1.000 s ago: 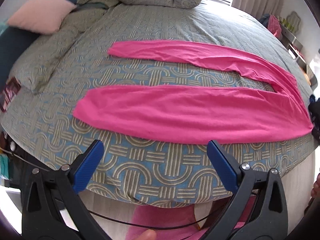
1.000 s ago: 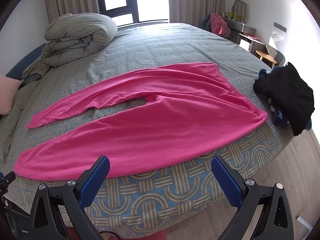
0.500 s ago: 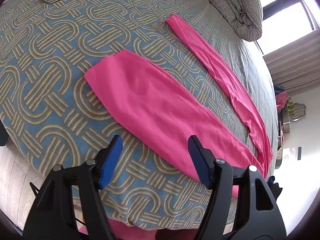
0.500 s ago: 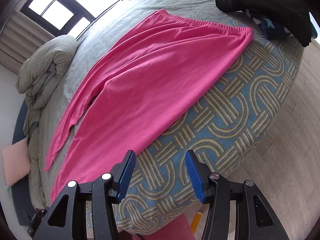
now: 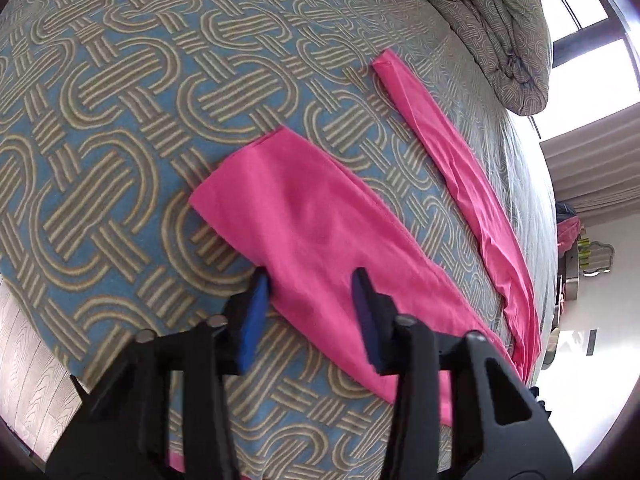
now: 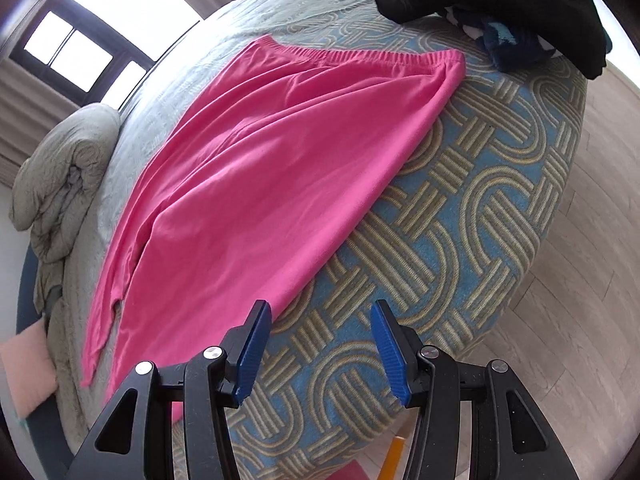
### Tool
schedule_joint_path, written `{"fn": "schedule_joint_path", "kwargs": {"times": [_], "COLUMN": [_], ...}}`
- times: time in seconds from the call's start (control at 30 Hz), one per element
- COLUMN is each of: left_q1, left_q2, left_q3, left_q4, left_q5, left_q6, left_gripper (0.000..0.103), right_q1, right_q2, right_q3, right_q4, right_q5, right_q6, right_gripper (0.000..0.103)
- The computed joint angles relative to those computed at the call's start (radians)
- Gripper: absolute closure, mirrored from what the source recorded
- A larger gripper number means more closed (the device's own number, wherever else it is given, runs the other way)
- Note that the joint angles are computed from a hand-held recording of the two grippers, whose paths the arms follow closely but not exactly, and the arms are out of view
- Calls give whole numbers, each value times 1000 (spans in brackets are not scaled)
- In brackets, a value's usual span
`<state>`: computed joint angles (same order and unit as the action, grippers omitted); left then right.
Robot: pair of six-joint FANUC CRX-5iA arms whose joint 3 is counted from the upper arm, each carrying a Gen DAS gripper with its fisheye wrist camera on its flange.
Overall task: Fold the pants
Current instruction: 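Lower the left tool to the pink pant leg cuff and close on it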
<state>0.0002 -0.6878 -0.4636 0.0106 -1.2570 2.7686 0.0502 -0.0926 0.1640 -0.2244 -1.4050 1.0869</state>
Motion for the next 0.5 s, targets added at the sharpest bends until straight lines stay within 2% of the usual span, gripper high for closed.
{"fn": "schedule_joint_path", "kwargs": {"times": [0.03,0.13,0.4,0.5], "left_q1": [16,28,20,10], "left_q2": [-1,2,12,22], "left_q3": [-9,-17,8,29], "left_q4": [18,30,16,-2], "left_q5": [10,21,20,12], "left_q6": [-17,-17,-8,-9], "left_gripper": [80,91,94,96], "right_q1": [-17,-70,-160,-153], "right_q2": [8,18,54,86], "right_q3": [9,24,43,61], "right_q4": [-17,-66,-158,-135], "right_q5": [1,18,97,129], "right_q6": [-13,-41,-120,-152], "right_gripper": [50,50,50,52]}}
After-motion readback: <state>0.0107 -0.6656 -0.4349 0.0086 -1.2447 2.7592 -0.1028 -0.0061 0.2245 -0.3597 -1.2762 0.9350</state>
